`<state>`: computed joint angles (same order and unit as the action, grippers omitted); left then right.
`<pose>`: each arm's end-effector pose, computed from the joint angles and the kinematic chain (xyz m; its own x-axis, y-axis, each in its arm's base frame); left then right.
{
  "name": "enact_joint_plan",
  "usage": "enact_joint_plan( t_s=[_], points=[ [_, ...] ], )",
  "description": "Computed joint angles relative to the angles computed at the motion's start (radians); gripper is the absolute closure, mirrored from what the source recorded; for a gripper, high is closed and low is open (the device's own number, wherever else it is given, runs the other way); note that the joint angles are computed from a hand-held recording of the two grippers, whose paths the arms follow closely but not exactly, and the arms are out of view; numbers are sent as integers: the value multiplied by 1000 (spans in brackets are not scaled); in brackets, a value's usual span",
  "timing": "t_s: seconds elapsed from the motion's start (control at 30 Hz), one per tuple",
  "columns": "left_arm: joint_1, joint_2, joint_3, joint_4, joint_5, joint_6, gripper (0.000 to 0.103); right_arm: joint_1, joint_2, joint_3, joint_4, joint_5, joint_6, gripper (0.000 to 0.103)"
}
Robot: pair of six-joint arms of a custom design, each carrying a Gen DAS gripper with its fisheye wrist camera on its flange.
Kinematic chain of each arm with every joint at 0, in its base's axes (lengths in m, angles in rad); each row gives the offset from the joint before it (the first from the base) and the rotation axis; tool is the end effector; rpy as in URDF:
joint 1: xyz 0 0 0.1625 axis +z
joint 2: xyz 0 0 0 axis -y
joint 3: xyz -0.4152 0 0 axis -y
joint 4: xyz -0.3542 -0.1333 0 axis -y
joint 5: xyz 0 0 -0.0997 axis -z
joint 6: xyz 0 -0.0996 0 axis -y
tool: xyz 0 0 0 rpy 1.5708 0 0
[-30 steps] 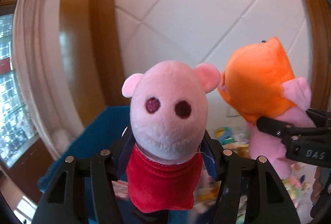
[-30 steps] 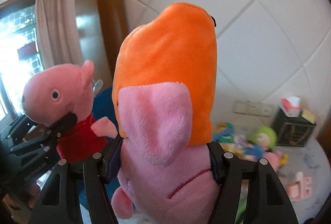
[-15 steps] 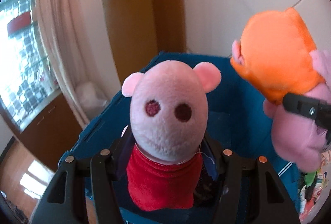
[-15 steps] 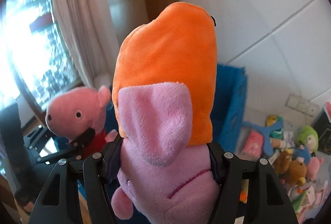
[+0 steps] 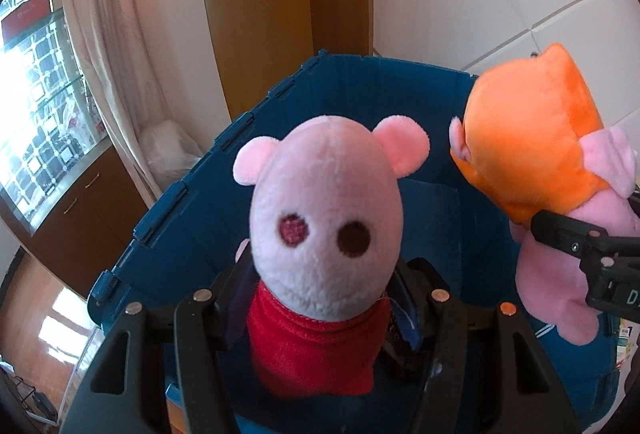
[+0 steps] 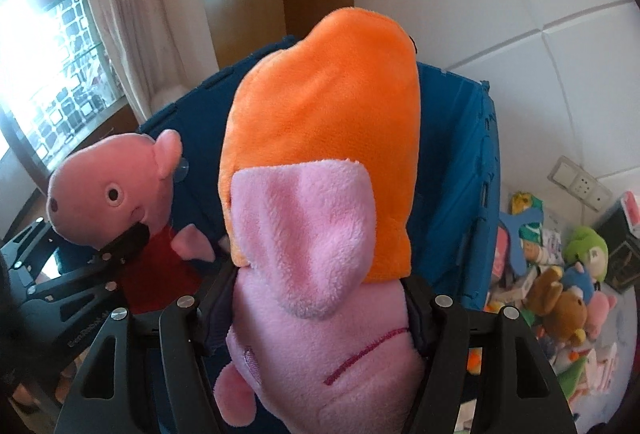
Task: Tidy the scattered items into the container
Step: 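Open the right tool over the crate while the left tool releases the pig plush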
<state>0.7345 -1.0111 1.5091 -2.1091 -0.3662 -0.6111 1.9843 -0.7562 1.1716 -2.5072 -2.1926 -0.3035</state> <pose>-0.3179 -0.5920 0.3135 -0.6449 -0.1872 -0.7410 0.4536 0.6865 -0.5683 0.3715 -0.6592 0.2839 -0.7173 -0.2957 0.6309 -0.5898 0.7397 -0.3240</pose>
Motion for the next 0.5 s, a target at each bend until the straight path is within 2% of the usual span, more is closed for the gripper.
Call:
enact_joint_plan(
  t_s=[0.27,0.37,0.43,0.47,0.5],
  points=[
    [-18,-10,2,56,-13,-65,43,15,2,-2,-48,-21,-26,36],
    [-41,-14,10,70,14,-80,42,22,0,4,-61,-26,-31,36],
    [-49,-19,14,63,27,-73,30,25,-3,16,-76,-32,-31,33],
    [-52,-22,21,39,34,-57,22,26,-4,20,-80,-34,-31,28],
    [-56,-27,35,8,43,-38,21,26,-9,30,-90,-34,-32,25]
  ],
)
